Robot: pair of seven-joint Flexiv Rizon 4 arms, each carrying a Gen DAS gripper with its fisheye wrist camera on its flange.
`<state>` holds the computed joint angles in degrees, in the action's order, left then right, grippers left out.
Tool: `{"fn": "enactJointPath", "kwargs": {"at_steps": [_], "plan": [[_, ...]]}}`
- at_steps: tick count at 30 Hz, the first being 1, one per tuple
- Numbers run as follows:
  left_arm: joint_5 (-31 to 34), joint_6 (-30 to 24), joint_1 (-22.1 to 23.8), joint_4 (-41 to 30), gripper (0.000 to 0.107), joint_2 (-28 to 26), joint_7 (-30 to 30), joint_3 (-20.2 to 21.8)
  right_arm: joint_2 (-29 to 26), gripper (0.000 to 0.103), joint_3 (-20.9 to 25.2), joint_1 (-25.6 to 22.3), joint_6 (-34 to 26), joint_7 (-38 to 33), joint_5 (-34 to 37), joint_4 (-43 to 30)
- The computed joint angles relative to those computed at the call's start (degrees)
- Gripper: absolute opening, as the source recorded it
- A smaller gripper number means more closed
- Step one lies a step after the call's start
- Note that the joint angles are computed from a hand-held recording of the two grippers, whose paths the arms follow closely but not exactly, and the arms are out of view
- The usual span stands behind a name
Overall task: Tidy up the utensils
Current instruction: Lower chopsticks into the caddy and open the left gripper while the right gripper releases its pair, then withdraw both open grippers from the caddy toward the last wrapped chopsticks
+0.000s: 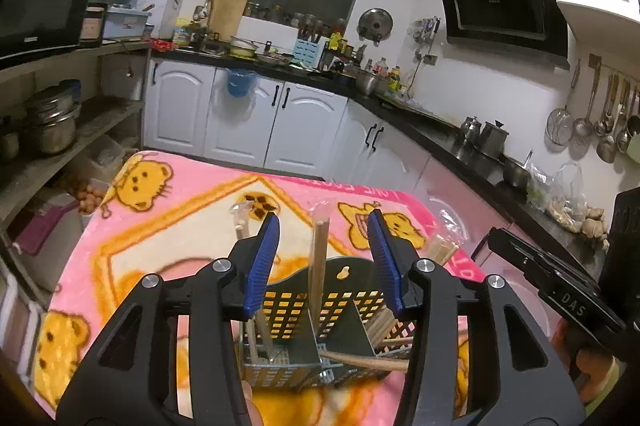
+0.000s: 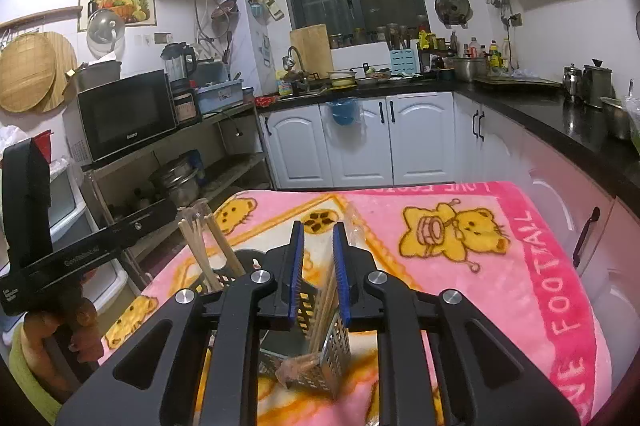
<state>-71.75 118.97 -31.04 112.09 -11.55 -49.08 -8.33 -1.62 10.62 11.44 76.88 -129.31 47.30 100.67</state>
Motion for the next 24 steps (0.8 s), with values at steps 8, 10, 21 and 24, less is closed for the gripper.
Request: {"fn": "enactJointPath", "kwargs": {"at_steps": [8,10,21,24], "plan": [[-1.3,1.2,-0.5,2.2,0.054,1.6,0.3,-0.6,1.7,0.018,-0.4,0.0,-0.7,-1.0,0.7,1.6],[-1.0,1.3,-0.6,3.2,0.057,2.2,-0.3,-0.9,2.4,0.020,-0.8,0.3,-1.1,-1.4,1.1,2.2],[-1.1,2.2,-1.7,7.2,0.073,3.8,-1.9,-2.1,6.2,0.032,-3.3,2.2,-1.9,-1.7,1.0,6.7],[-1.1,2.5,-2.0,8.2,0.079,4.1,-2.4,-2.4,7.0,0.034,-3.9,2.8,-2.0,-1.6,0.8,7.6]]}}
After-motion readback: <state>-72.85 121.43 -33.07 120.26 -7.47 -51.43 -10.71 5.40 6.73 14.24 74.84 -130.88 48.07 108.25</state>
